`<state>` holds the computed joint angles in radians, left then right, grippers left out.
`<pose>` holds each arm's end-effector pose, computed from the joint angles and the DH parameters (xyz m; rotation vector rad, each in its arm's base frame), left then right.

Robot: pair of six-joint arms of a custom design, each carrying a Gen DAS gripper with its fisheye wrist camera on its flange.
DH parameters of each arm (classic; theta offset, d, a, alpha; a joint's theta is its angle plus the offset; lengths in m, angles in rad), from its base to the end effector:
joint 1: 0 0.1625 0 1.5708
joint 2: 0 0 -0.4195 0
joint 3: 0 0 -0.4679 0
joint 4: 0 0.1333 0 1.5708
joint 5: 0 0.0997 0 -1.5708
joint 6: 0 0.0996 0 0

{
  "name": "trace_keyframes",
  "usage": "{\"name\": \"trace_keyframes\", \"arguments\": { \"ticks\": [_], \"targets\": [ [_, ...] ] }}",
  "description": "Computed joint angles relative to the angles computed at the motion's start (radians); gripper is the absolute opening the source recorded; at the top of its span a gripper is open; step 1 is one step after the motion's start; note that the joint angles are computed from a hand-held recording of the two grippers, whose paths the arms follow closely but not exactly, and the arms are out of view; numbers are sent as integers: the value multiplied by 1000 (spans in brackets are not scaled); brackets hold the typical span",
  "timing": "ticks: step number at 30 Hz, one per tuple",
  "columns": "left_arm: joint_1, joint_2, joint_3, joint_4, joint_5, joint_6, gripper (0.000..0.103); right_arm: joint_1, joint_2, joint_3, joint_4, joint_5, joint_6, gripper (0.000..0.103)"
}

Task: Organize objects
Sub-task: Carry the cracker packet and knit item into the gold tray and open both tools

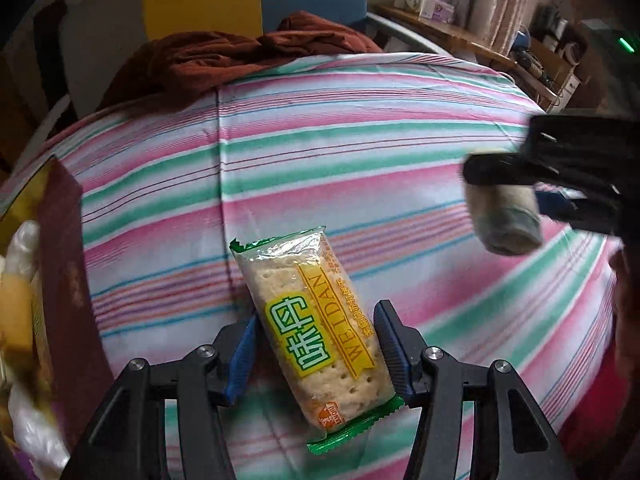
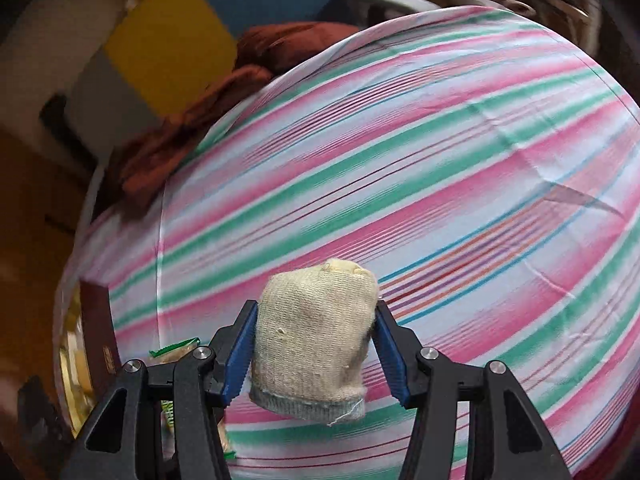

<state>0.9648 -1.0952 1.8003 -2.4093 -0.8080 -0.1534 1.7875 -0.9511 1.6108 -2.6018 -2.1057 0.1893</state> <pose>-0.2080 -0.6550 0.1741 0.4821 2.3843 -0.5123 0.2391 -0.7024 0.1736 -0.0991 -2.6252 0.6276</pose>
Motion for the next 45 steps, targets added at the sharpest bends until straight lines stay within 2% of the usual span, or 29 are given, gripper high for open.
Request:
{"name": "trace_keyframes", "arguments": {
  "ticks": [7, 18, 30, 45],
  "targets": [
    [-9, -11, 89, -211, 12, 134, 57, 21, 56, -45, 73, -21, -81, 56],
    [1, -8, 128, -362, -8, 225, 58, 31, 82, -61, 99, -79, -117, 56],
    [2, -8, 142, -403, -16, 241, 58, 37, 88, -69, 106, -103, -133, 56],
    [-1, -14, 152, -422, -8, 260, 53, 43, 106, -79, 108, -130, -153, 56]
  ]
}}
